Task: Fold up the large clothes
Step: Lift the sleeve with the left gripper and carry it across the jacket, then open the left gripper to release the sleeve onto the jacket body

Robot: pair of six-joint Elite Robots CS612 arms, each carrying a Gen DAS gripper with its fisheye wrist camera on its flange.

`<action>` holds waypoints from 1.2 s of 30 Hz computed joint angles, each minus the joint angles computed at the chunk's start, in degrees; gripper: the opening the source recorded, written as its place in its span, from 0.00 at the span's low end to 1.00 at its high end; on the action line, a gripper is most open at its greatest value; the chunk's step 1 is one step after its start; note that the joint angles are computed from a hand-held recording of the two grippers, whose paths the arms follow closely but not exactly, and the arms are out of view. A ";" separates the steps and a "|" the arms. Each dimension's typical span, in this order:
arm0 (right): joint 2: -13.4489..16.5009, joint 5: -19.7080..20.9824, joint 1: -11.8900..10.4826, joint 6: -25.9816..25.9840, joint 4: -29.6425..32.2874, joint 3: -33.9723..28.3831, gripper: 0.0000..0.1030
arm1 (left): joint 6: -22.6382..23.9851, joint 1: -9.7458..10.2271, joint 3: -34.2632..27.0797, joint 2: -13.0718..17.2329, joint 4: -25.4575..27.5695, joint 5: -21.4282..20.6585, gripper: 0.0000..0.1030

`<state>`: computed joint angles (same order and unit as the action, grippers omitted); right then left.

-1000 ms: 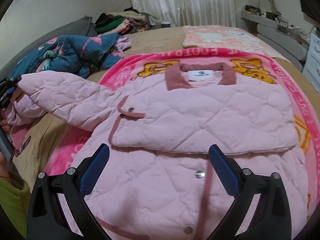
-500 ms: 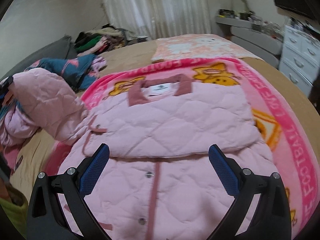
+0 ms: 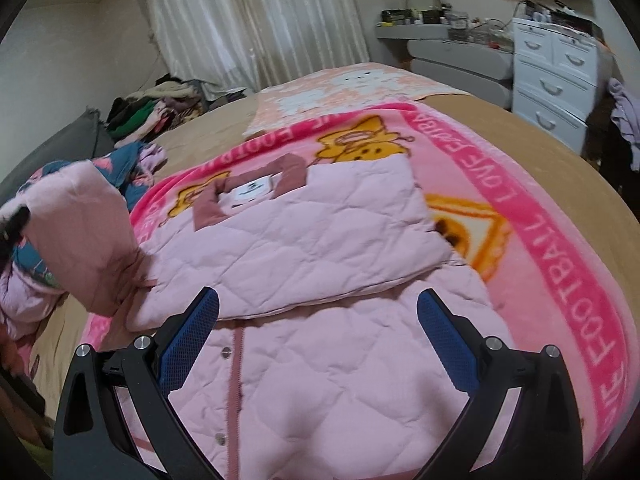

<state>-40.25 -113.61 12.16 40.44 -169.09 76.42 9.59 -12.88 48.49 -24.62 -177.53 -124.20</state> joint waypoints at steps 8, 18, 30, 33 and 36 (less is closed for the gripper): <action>-1.82 -2.33 -0.86 3.83 -1.08 3.81 0.96 | 17.75 -3.08 4.57 -1.16 11.54 3.55 0.09; -2.46 -2.95 -1.37 6.28 -0.57 5.55 0.96 | 27.80 -5.47 8.24 -2.18 18.56 8.81 0.15; -3.06 -4.45 -0.98 7.35 -0.76 6.11 0.96 | 32.32 -5.15 9.24 -3.80 26.16 3.08 0.80; -3.06 -3.93 -0.92 6.92 -0.84 5.93 0.96 | 31.21 -4.59 8.73 -3.96 26.15 1.49 0.89; -2.77 -3.31 -0.76 6.32 -0.87 5.26 0.96 | 27.61 -3.80 6.80 -3.43 25.53 -0.12 0.91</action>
